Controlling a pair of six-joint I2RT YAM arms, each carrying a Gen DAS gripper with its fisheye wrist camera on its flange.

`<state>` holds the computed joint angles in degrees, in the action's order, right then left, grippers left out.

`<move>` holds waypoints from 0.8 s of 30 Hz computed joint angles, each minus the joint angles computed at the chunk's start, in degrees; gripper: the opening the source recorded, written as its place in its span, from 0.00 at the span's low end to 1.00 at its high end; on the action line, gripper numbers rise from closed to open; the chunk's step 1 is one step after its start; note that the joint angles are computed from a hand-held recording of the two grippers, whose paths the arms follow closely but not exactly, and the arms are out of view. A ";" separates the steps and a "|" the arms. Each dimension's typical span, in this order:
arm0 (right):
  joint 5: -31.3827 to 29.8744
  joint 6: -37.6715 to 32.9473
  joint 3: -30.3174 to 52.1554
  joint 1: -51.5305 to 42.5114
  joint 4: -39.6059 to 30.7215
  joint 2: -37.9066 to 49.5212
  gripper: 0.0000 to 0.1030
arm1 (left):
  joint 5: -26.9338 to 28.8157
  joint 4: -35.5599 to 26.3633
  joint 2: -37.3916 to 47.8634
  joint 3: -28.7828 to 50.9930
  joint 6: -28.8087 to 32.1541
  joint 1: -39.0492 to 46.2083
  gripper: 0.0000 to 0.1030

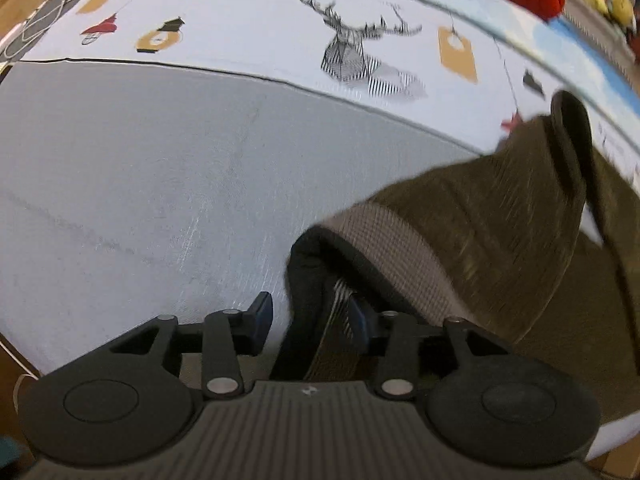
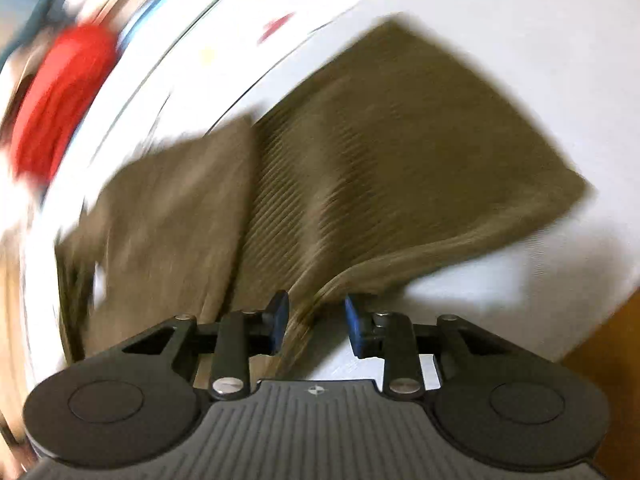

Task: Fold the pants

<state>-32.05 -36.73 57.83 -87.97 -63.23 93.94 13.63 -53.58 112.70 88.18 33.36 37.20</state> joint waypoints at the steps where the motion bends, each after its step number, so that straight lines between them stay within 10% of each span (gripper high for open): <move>1: 0.08 4.37 1.31 -1.57 2.78 1.53 0.32 | 0.24 -0.33 0.26 0.47 -0.56 -0.28 0.47; 8: 7.20 25.96 4.42 -4.83 16.36 9.26 0.39 | -4.28 0.51 0.34 -0.86 -1.34 -3.71 0.51; 16: 10.19 29.03 -2.82 -1.16 24.97 3.55 0.30 | -7.60 3.32 1.52 -3.33 0.64 -5.76 0.60; 17: 11.30 28.73 -3.42 -0.54 25.50 2.88 0.12 | -7.16 3.76 1.37 -3.81 1.26 -5.99 0.51; 20: 9.40 26.49 -3.23 -3.63 25.50 2.47 0.11 | -7.71 6.45 -0.31 -6.31 1.97 -6.85 0.25; 24: 4.00 27.36 -2.35 -8.00 25.84 0.10 0.09 | -4.49 5.64 -0.89 -5.77 2.33 -5.94 0.14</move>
